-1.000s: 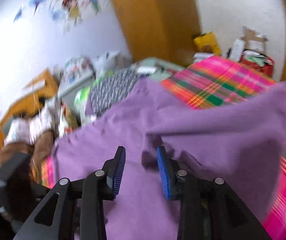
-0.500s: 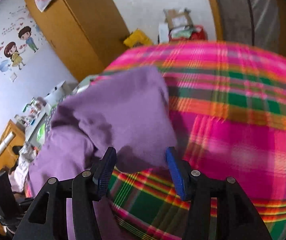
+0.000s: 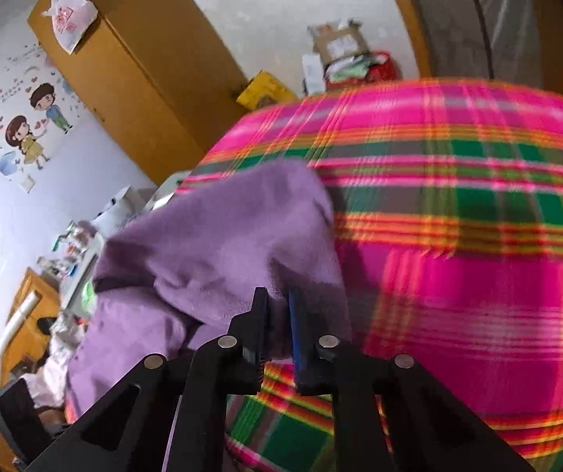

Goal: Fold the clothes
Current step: 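Fold the held sleeve across the sweatshirt body with the right gripper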

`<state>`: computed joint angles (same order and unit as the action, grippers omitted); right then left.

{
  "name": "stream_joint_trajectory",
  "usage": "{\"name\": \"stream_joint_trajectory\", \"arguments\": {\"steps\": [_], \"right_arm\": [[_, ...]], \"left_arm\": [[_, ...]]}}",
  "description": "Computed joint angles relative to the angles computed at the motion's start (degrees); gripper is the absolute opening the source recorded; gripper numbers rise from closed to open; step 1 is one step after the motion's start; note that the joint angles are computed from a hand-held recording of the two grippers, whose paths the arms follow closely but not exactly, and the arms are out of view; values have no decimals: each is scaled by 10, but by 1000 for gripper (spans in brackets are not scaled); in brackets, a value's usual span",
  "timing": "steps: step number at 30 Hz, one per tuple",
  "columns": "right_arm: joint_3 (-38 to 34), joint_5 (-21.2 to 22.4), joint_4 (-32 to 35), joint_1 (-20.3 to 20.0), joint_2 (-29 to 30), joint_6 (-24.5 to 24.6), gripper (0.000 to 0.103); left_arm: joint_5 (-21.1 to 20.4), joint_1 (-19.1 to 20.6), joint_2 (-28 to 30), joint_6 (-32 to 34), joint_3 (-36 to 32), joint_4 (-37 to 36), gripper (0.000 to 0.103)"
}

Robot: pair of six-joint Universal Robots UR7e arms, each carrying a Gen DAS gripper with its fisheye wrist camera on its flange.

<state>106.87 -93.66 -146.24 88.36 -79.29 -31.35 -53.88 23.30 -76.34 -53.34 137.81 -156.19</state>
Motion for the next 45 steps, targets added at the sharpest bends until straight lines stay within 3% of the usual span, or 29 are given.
{"name": "stream_joint_trajectory", "arguments": {"steps": [1, 3, 8, 11, 16, 20, 25, 27, 28, 30, 35, 45], "right_arm": [[0, 1, 0, -3, -4, -3, 33], [2, 7, 9, -12, -13, -15, 47], [23, 0, 45, -26, -39, -69, 50], [29, -26, 52, -19, -32, -102, 51], [46, -62, 11, -5, -19, -142, 51], [43, -90, -49, 7, 7, -116, 51], [19, -72, -26, 9, 25, -54, 52], [14, -74, -31, 13, 32, -34, 46], [13, -76, -34, 16, 35, -28, 27], [14, -74, -45, 21, 36, -19, 12], [19, -78, -102, 39, 26, -55, 10], [11, -196, -327, 86, 15, -254, 10]], "left_arm": [[0, 0, -1, 0, 0, 1, 11], [-1, 1, -1, 1, 0, 1, 11], [-1, 3, 2, 5, -1, -4, 11], [-2, 3, 5, 5, -1, -8, 11], [-1, -1, 2, -3, 0, -1, 11], [-1, -2, 2, -5, -2, 6, 11], [4, -4, 2, -10, -2, 9, 11], [5, -4, 3, -11, -2, 10, 11], [5, -4, 4, -11, -2, 10, 11], [6, -4, 6, -11, -2, 9, 11], [6, -6, 8, -15, 1, 6, 11], [9, -10, 7, -20, 6, 6, 11]]}}
